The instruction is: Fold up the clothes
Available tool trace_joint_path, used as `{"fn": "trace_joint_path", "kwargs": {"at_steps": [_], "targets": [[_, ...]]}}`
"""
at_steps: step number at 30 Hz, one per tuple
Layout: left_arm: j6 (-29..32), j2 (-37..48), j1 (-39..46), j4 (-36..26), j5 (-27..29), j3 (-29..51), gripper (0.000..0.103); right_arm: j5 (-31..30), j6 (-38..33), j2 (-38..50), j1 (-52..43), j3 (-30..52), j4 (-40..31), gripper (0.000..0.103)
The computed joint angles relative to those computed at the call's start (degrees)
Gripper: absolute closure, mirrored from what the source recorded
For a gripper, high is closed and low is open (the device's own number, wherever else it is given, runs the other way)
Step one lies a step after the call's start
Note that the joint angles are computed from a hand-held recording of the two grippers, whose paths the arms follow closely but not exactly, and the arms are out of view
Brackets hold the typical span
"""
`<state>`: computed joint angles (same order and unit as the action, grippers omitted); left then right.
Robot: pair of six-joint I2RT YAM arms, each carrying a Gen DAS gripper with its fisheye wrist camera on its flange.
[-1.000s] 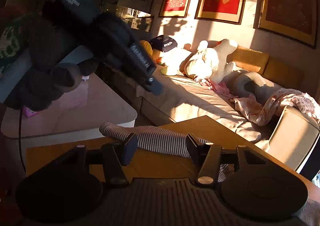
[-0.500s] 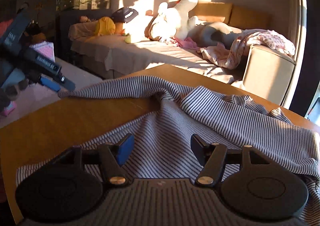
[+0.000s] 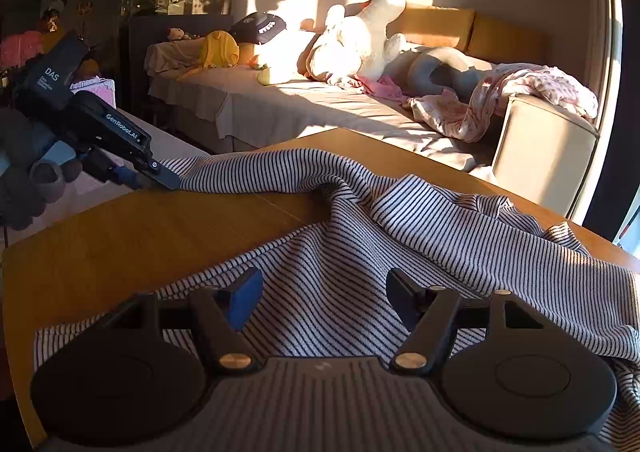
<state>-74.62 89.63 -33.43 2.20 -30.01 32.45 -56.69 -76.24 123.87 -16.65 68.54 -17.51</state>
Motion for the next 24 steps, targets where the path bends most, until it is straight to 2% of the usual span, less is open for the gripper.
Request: {"fn": "trace_joint_path", "kwargs": {"at_steps": [2, 4, 8, 11, 14, 18, 20, 24], "targets": [[0.8, -0.4, -0.9, -4.0, -2.9, 2.1, 0.095, -0.4, -0.3, -0.6, -0.1, -1.1, 1.2, 0.034], [1.5, -1.8, -1.6, -6.1, -4.7, 3.1, 0.095, -1.7, 0.2, -1.8, -0.2, -3.6, 5.1, 0.034], [5.0, -4.1, -3.3, -8.4, -7.4, 5.8, 0.096, -5.3, 2.5, -5.9, 0.2, -11.2, 17.5, 0.034], [8.9, -4.4, -4.6, -8.8, -8.8, 9.6, 0.096, -8.4, 3.4, -8.1, 0.6, -10.2, 13.5, 0.034], [15.2, -2.6, -5.7, -7.3, -10.4, 15.0, 0.096, -10.6, 8.1, -9.3, 0.3, -7.5, 11.8, 0.034], [24.6, 5.2, -5.3, -3.5, -8.3, 27.0, 0.096, -10.7, 15.6, -8.5, -2.6, -5.5, 20.0, 0.034], [29.0, 10.5, -5.2, -1.9, -6.0, 34.1, 0.096, -9.9, 19.2, -6.4, -4.5, -2.6, 21.4, 0.034], [37.0, 22.0, -5.9, 0.4, 0.0, 48.6, 0.094, -7.2, 25.2, -0.9, -7.3, 5.5, 18.7, 0.034]]}}
